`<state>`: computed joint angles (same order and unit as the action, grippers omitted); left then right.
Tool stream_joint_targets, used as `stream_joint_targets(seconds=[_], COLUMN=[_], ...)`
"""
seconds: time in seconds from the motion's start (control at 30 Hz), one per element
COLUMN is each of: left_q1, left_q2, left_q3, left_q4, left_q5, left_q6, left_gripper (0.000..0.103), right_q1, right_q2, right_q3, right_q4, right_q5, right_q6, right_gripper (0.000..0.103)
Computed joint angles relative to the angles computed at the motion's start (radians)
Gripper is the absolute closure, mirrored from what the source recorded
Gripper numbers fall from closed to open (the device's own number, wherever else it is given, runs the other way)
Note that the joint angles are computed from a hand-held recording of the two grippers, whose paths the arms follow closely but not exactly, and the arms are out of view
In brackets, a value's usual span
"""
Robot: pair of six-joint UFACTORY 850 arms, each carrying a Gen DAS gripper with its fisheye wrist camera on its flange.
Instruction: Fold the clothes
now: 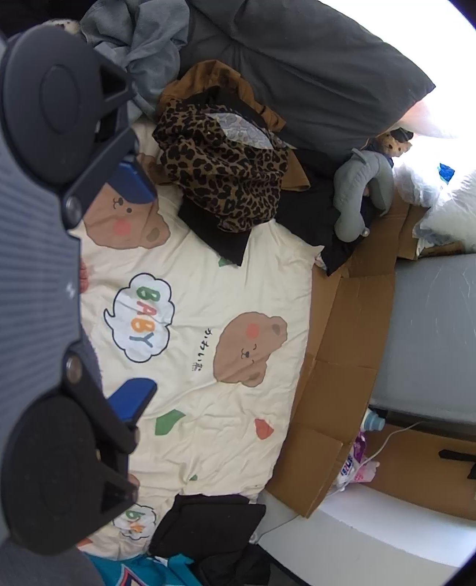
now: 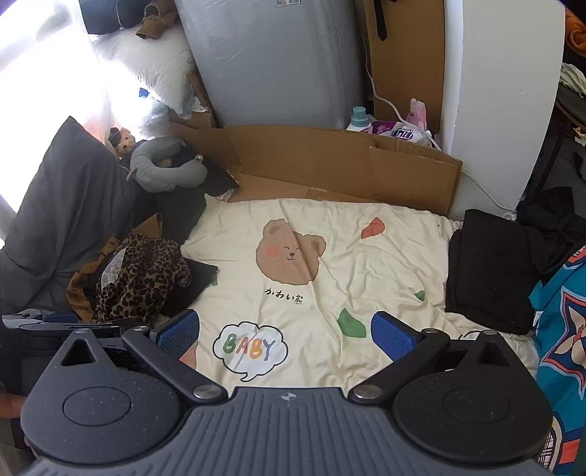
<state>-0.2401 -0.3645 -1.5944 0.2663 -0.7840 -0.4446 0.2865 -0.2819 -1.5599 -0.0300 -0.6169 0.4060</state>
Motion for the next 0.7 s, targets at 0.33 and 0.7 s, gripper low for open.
stream_joint_targets(seconds=[0.33,0.7], left_q1=[0.029,0.029], left_q2=[0.020,0.031], left_q3=[0.010,0.015], left_q4=[-0.067,-0.059], left_q5=[0.008,0.004], left_q6=[0.064,0.065], left_gripper=[0.001,0.001], right_q1=[0.017,0.027], right_q2=[0.003,0.017], right_q3=[-0.003,0.010], right_q4=[-0.058,-0.085], right_q5=[-0.011,-0.008], right_q6=[0.034,0.049], right_gripper=[0.000,0.000])
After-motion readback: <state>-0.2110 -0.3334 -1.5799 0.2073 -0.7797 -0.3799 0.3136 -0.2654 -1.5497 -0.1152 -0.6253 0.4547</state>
